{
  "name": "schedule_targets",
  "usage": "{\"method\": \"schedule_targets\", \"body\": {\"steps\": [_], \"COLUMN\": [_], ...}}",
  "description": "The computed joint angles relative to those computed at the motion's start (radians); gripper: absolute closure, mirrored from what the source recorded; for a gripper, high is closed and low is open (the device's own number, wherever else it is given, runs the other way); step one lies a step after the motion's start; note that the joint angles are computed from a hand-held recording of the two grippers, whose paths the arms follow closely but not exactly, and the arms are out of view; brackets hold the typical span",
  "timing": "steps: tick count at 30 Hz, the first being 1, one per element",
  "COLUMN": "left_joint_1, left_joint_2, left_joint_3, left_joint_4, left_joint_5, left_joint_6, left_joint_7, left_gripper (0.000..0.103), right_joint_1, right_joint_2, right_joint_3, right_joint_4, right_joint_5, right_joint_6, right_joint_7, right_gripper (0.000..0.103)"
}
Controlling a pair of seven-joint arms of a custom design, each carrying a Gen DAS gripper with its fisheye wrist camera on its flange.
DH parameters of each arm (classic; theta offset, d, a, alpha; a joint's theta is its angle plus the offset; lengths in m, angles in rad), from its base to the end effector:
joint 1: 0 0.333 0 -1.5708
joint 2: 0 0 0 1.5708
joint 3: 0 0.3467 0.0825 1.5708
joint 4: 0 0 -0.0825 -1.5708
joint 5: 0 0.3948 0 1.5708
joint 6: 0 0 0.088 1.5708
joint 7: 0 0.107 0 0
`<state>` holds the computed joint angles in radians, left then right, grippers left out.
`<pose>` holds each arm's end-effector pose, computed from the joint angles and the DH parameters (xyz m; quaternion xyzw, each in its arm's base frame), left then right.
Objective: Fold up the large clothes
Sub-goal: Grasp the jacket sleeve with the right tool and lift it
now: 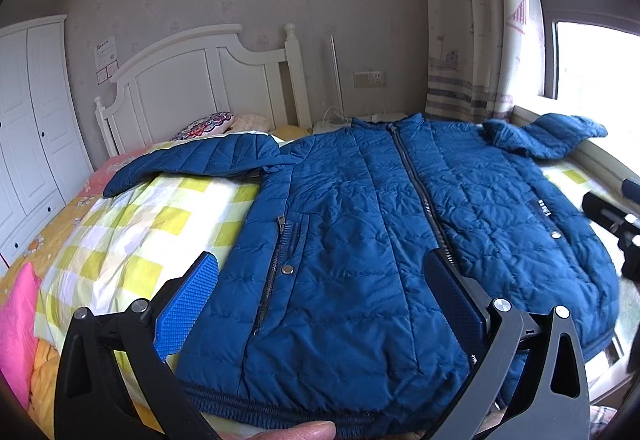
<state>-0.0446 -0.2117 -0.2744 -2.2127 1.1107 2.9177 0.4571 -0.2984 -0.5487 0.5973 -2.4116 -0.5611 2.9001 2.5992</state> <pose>0.4801 -0.2279 0.5654 -0.5404 0.6733 -0.3349 0.3775 0.4127 0.2115 0.5926 -0.5582 0.6549 -0.3670 0.3533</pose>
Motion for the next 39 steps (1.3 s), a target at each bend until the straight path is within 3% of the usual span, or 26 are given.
{"method": "schedule_targets", "body": {"steps": [3,4,8,9,11,15,19,24,26,28,29,30,31,35,39], "left_joint_1": [-0.023,-0.041,-0.076,-0.079,-0.11,-0.163,-0.161,-0.103,-0.111,-0.121,-0.12,-0.119,-0.119,-0.121,-0.122], "left_joint_2": [0.099,0.152,0.38,0.442,0.556,0.726,0.784,0.834,0.847,0.853,0.859,0.859,0.857,0.845,0.835], "left_joint_3": [0.012,0.023,0.046,0.045,0.074,0.131,0.141,0.084,0.095,0.107,0.105,0.104,0.105,0.11,0.114], "left_joint_4": [0.087,0.136,0.391,0.473,0.632,0.869,0.92,0.985,1.011,1.019,1.033,1.035,1.032,1.013,0.995], "left_joint_5": [-0.047,-0.095,-0.443,-0.496,-0.518,-0.572,-0.664,-0.857,-0.884,-0.882,-0.888,-0.893,-0.896,-0.902,-0.901], "left_joint_6": [-0.027,-0.044,-0.134,-0.174,-0.249,-0.367,-0.406,-0.481,-0.501,-0.508,-0.525,-0.531,-0.531,-0.512,-0.489], "left_joint_7": [0.116,0.216,0.664,0.726,0.757,0.785,0.831,0.92,0.905,0.908,0.922,0.931,0.936,0.936,0.928], "left_gripper": [0.004,0.004,0.004,0.004,0.004,0.004,0.004,0.004,0.004,0.004,0.004,0.004,0.004,0.004,0.004], "right_joint_1": [-0.005,0.0,0.087,0.089,0.038,0.036,0.049,0.088,0.102,0.113,0.132,0.174,0.218,0.359,0.44], "right_joint_2": [0.05,0.075,0.226,0.266,0.346,0.54,0.675,0.799,0.838,0.862,0.858,0.85,0.846,0.859,0.926], "right_joint_3": [-0.037,-0.061,-0.252,-0.29,-0.305,-0.406,-0.492,-0.589,-0.616,-0.632,-0.653,-0.691,-0.731,-0.794,-0.726], "right_joint_4": [0.014,0.02,0.082,0.108,0.178,0.367,0.522,0.685,0.734,0.763,0.762,0.761,0.77,0.857,0.968], "right_joint_5": [-0.001,0.003,0.11,0.124,0.055,0.094,0.098,0.12,0.147,0.182,0.169,0.111,0.035,-0.128,-0.107], "right_joint_6": [0.01,0.012,-0.025,-0.037,-0.076,-0.138,-0.134,-0.222,-0.251,-0.242,-0.227,-0.219,-0.2,-0.152,-0.106], "right_joint_7": [-0.027,-0.041,-0.118,-0.112,-0.029,-0.037,-0.012,0.027,0.018,-0.008,0.007,0.054,0.091,0.08,-0.177], "right_gripper": [0.002,0.002,0.002,0.002,0.002,0.006,0.006,0.007,0.02,0.059,0.068,0.086,0.092,0.095,0.095]}}
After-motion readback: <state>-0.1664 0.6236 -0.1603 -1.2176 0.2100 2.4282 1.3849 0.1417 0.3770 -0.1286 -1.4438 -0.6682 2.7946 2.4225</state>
